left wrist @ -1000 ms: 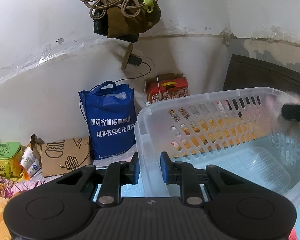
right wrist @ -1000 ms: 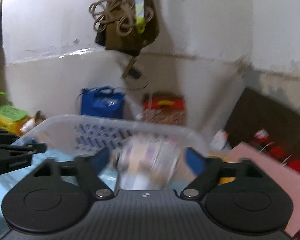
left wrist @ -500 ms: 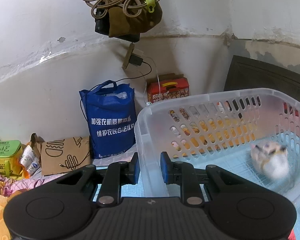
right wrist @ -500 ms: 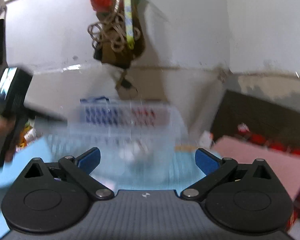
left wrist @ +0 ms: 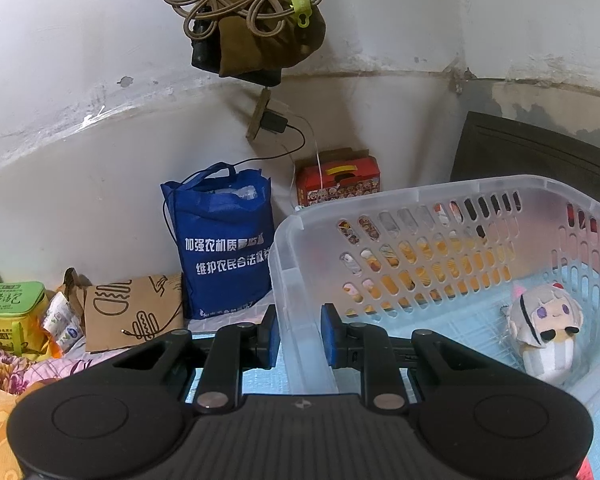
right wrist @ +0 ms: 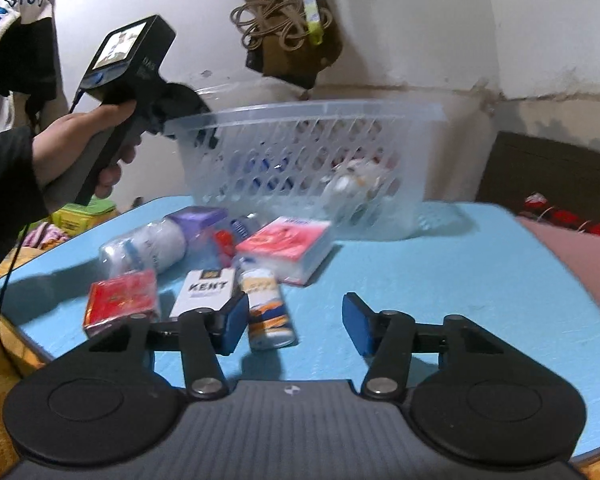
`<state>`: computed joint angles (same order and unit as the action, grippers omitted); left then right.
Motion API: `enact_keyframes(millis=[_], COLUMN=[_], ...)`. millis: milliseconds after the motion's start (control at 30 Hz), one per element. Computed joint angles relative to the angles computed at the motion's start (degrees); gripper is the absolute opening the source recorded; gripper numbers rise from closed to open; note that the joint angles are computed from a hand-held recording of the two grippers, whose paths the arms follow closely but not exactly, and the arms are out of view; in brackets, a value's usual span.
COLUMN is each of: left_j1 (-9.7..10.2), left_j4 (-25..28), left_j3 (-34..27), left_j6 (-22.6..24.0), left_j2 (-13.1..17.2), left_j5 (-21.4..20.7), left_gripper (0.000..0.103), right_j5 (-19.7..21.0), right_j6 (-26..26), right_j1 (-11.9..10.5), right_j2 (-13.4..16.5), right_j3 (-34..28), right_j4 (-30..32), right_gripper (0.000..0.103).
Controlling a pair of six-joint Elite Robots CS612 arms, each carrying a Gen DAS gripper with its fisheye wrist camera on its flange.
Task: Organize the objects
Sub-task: 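Grasp the small lotion tube with the right gripper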
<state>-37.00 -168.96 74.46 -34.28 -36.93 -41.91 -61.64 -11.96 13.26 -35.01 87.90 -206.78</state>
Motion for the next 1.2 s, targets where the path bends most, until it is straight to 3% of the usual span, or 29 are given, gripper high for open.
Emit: enact_keyframes(millis=[233, 367, 667, 800, 933, 1033, 1200], left_j1=[0.03, -0.02, -0.06, -0.14, -0.21, -0.20, -0.24], left_j4=[0.0, 0.4, 0.4, 0.8, 1.0, 0.9, 0.9], left_j3=[0.0, -0.2, -0.2, -0.1, -0.3, -0.3, -0.2], left_j6=[0.0, -0.1, 0.0, -0.3, -0.3, -0.2, -0.3], left_j2=[0.0, 0.1, 0.1, 0.0, 0.1, 0.1, 0.1], left_j5=[0.2, 0.7, 0.8, 1.1, 1.4, 1.3, 1.3], left_gripper=[0.026, 0.027, 0.027, 0.028, 0.028, 0.028, 0.028], right_j5=[-0.8, 1.6, -0.6, -1.7, -1.6, 0.0, 0.7], right_j6=[-2.4, -2.4, -0.9, 0.4, -0.3, -0.7, -0.2], right_j1=[0.8, 0.1, -1.5, -1.4, -1.0, -1.1, -1.5], right_j2=[1.2, 1.4, 1.0, 1.6, 2.2, 2.5, 1.8], right_j3=[0.2, 0.6, 2.7, 2.2, 1.0, 0.3, 0.7], right_j4=[-3.6, -5.0, -9.0, -10.1, -9.9, -8.9, -8.6], right_gripper=[0.053, 0.029, 0.029, 0.037, 0.039, 0.027, 0.027])
